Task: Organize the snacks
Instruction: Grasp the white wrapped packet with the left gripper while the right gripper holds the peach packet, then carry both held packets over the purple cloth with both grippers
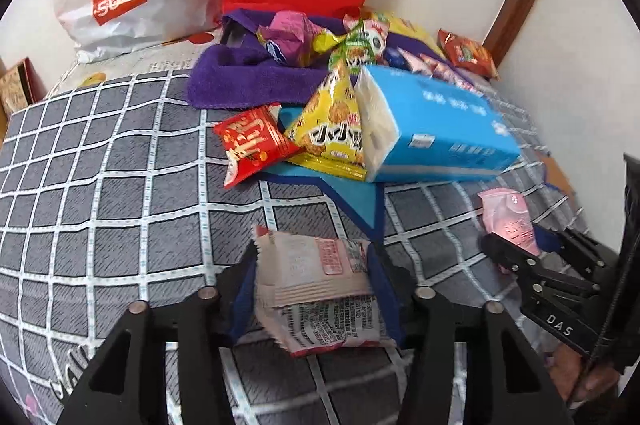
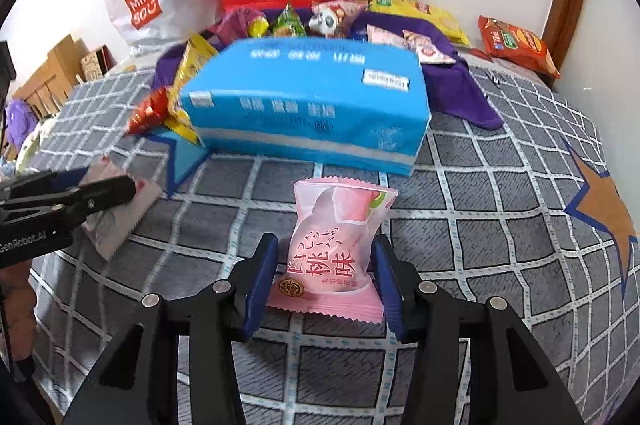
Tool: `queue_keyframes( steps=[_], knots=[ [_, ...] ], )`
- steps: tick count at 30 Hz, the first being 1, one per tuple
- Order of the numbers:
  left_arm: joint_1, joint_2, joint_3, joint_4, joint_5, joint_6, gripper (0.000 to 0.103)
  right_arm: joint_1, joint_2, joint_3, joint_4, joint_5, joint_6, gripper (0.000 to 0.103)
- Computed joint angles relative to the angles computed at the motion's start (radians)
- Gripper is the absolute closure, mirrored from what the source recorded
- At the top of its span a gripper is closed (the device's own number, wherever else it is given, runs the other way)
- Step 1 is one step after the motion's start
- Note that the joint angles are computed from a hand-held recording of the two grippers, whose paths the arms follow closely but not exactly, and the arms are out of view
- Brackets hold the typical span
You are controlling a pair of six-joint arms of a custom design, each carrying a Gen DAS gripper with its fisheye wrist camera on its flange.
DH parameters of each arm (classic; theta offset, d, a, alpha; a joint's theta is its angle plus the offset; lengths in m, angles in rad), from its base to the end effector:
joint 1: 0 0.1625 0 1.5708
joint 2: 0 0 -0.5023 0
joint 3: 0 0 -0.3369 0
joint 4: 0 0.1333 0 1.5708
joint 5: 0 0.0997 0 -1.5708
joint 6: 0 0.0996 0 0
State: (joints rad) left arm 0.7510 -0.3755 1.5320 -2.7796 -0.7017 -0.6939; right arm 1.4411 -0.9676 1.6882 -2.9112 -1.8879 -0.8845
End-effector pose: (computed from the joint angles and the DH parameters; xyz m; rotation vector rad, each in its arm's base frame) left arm -0.3731 -0.6347 -0.0207 0.1229 2.4165 -0.8170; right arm 0.0142 -0.6818 0.3347 0.8101 -2.3944 0.5106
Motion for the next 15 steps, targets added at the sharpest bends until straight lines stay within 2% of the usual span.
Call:
queue_keyframes(
  steps=[1,3,4,7,11,12,14,15],
  knots=[
    [-0.002,-0.011,0.009,-0.008,-0.012,-0.005,0.071,0.005,-0.008,0.006,-0.001,0.007,-0.003,0.055],
    [-0.008,-0.023,0.018,-0.029,-0.017,0.009,0.072,0.016,-0.020,0.017,-0.011,0.017,-0.010,0.055],
    [-0.011,-0.024,0.018,-0.034,-0.007,0.024,0.077,0.022,-0.025,0.022,-0.016,0.024,-0.014,0.055],
    [-0.001,-0.029,0.010,0.015,-0.012,-0.006,0.078,0.034,-0.030,0.029,-0.026,0.034,-0.022,0.055],
    [0.014,-0.048,0.067,-0.054,-0.046,-0.033,0.078,0.037,-0.035,0.030,-0.019,0.034,-0.005,0.055],
    [0.017,-0.054,0.081,-0.073,-0.063,-0.031,0.076,0.035,-0.037,0.030,-0.017,0.036,0.001,0.055],
    [0.022,-0.059,0.095,-0.104,-0.097,-0.008,0.059,0.031,-0.040,0.032,-0.017,0.040,0.008,0.055],
    [0.021,-0.058,0.100,-0.114,-0.096,-0.006,0.054,0.029,-0.040,0.034,-0.019,0.040,0.010,0.055]
  ],
)
